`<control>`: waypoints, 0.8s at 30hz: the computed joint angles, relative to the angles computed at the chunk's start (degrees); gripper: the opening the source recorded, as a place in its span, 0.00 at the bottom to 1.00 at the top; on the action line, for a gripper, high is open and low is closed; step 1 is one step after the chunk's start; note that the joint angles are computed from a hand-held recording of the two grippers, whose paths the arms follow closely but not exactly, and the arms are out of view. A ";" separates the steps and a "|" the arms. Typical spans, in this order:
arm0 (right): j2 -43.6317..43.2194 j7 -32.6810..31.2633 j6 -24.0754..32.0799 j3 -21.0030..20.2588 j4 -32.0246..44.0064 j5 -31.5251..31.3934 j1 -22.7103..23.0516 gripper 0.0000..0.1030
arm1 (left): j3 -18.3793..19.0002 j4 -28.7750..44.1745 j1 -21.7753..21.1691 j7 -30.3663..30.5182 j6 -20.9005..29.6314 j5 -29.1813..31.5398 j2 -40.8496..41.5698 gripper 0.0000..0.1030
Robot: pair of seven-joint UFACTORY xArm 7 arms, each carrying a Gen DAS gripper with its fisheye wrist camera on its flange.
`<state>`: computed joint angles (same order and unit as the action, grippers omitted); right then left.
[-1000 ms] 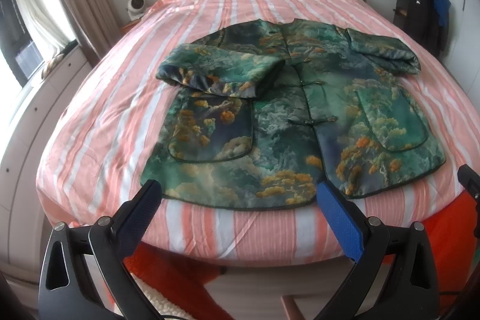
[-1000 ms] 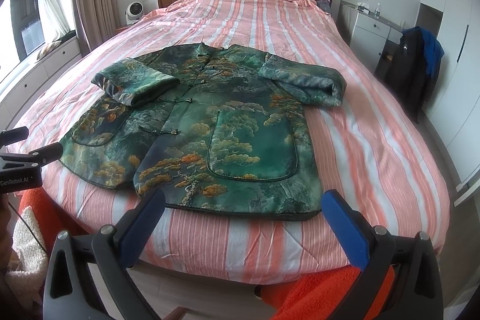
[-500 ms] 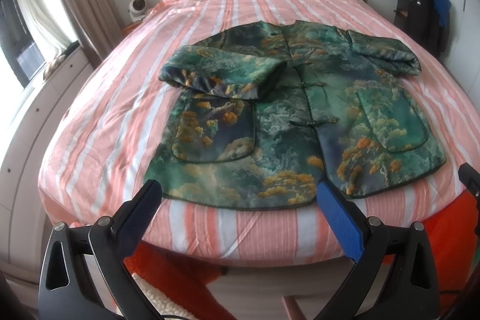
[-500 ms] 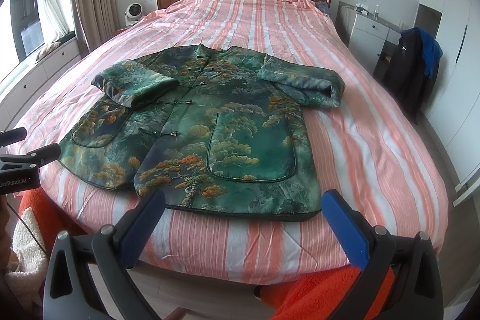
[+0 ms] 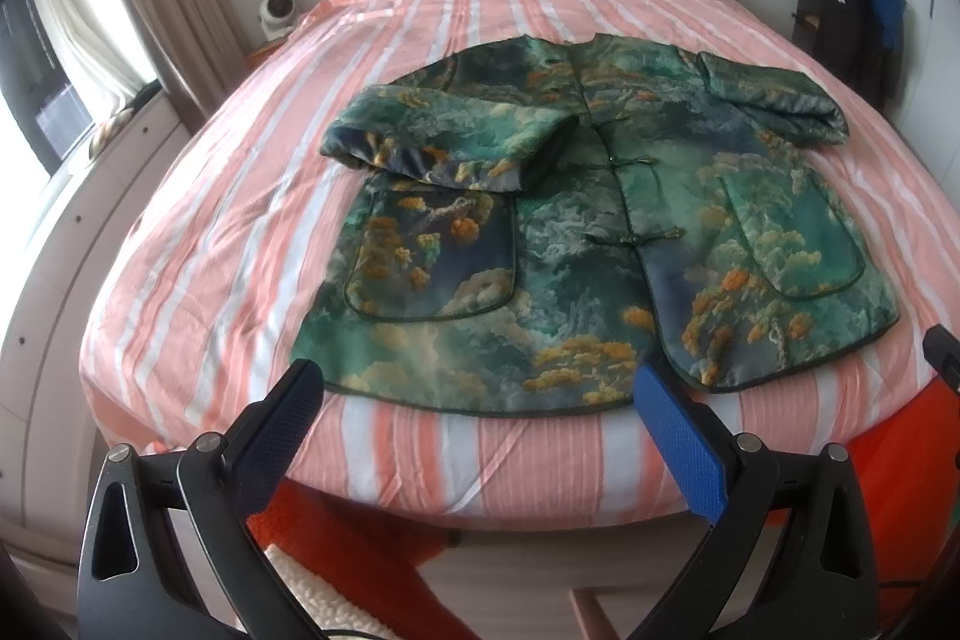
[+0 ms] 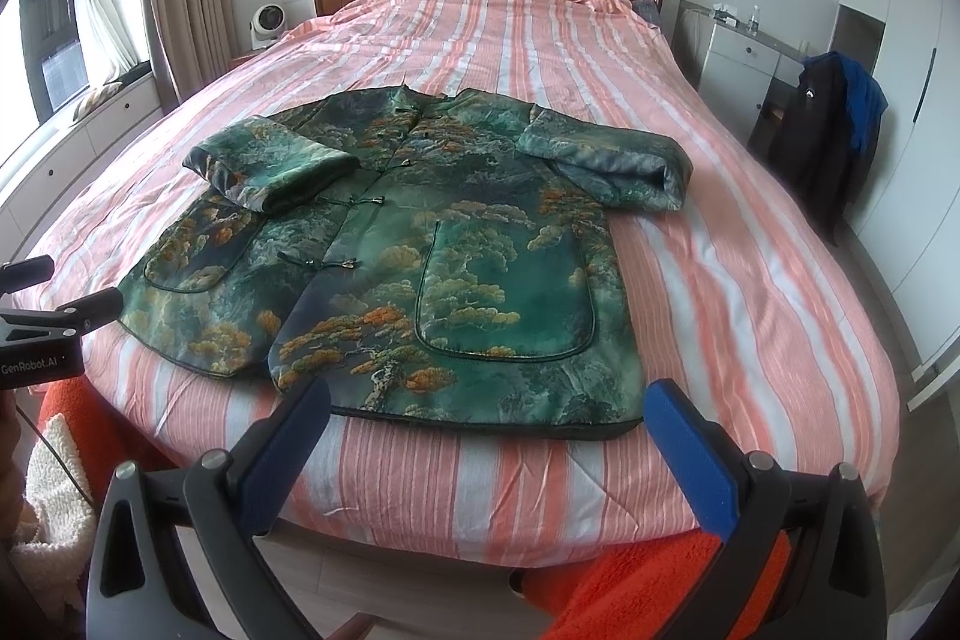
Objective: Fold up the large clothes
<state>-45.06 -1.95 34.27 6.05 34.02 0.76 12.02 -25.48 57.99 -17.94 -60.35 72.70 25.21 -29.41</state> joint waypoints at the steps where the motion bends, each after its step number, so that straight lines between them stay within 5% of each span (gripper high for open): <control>1: -0.01 0.06 0.09 0.02 0.00 0.02 0.03 1.00 | 0.06 -0.07 -0.04 0.03 -0.01 -0.05 -0.02 1.00; 24: -0.19 0.06 -0.08 -0.17 -0.33 0.04 0.13 1.00 | 0.10 0.07 -0.04 0.10 0.06 0.01 0.05 1.00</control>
<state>-45.25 -1.89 34.19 5.88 33.69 0.80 12.15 -25.38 58.05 -17.98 -60.25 72.76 25.23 -29.36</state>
